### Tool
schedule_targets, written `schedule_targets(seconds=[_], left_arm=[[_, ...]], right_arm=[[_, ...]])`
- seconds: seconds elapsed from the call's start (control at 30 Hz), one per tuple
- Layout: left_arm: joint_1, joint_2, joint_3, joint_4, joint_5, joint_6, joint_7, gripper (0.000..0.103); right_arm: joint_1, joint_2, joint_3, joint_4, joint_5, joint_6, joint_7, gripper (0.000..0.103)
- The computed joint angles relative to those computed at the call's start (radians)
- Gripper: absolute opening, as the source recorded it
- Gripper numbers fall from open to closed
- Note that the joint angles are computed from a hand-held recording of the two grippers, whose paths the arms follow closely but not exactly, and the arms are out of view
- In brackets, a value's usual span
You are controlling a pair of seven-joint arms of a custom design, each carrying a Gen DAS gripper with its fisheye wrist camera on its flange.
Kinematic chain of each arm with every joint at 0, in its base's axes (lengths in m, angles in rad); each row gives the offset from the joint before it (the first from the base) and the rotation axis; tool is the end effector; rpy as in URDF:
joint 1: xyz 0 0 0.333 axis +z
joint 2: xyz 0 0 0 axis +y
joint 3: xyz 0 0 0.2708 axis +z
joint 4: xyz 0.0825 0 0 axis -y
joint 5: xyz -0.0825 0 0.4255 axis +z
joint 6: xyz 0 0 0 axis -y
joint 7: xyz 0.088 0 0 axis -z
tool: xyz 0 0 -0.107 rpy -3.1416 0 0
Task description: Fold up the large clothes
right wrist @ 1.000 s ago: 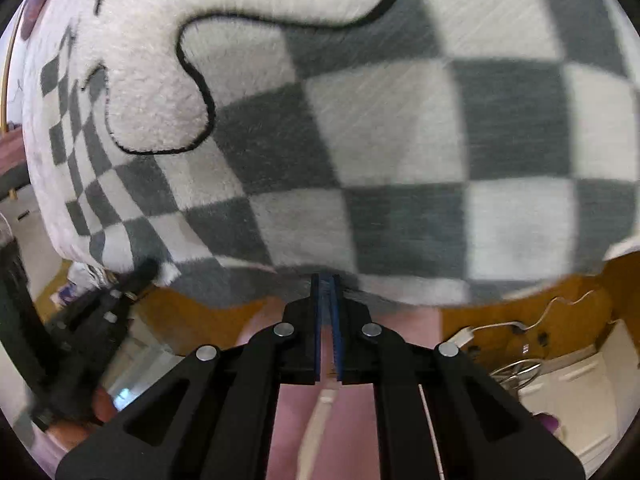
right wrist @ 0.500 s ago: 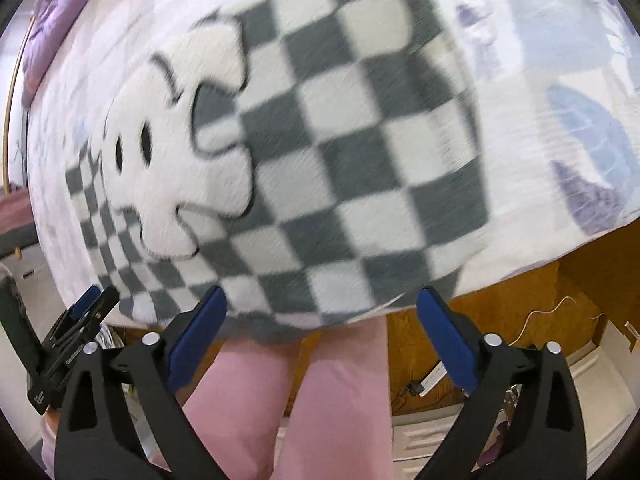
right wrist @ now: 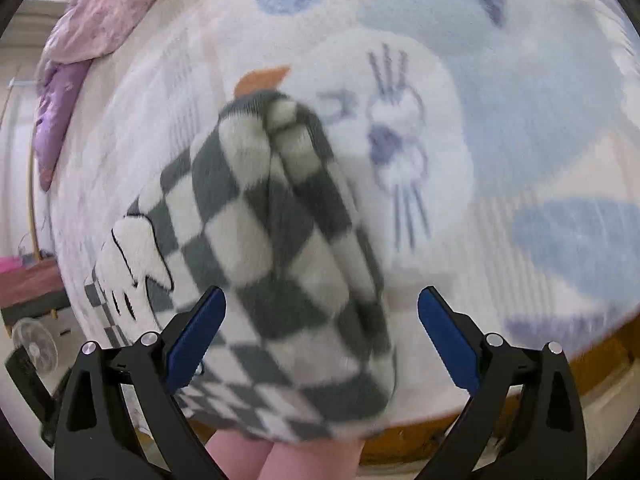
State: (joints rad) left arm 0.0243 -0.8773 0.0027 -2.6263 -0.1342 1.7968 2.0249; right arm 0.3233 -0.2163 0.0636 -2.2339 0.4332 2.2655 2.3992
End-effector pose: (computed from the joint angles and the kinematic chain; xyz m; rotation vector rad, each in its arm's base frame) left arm 0.3712 -0.0014 0.4734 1.7146 -2.5894 0.2161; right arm 0.5092 0.2197 0.4254 -1.2098 2.5328 0.4306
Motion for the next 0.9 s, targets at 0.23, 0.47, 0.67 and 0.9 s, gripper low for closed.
schedule_targets(seconds=[0.23,0.47,0.67,0.9], left_arm=[[-0.046,-0.002,-0.041,-0.027,-0.014,0.101,-0.064,0.081],[-0.084,0.001,-0.045,-0.043,-0.037,0.171,-0.095,0.081],[-0.099,0.083,-0.010,-0.013,-0.127,0.186,-0.165,0.081],[-0.082,0.217,-0.070,0.070,-0.050,0.196,-0.224,0.080]], right_arm=[[0.019,0.082,-0.027,-0.019,0.213,0.168,-0.306,0.093],[0.011,0.093,-0.032,-0.076,0.439,0.234,-0.533,0.097],[-0.002,0.122,-0.073,-0.082,0.899,0.071,-0.688,0.097],[-0.009,0.126,-0.023,-0.108,1.001,0.167,-0.558,0.096]])
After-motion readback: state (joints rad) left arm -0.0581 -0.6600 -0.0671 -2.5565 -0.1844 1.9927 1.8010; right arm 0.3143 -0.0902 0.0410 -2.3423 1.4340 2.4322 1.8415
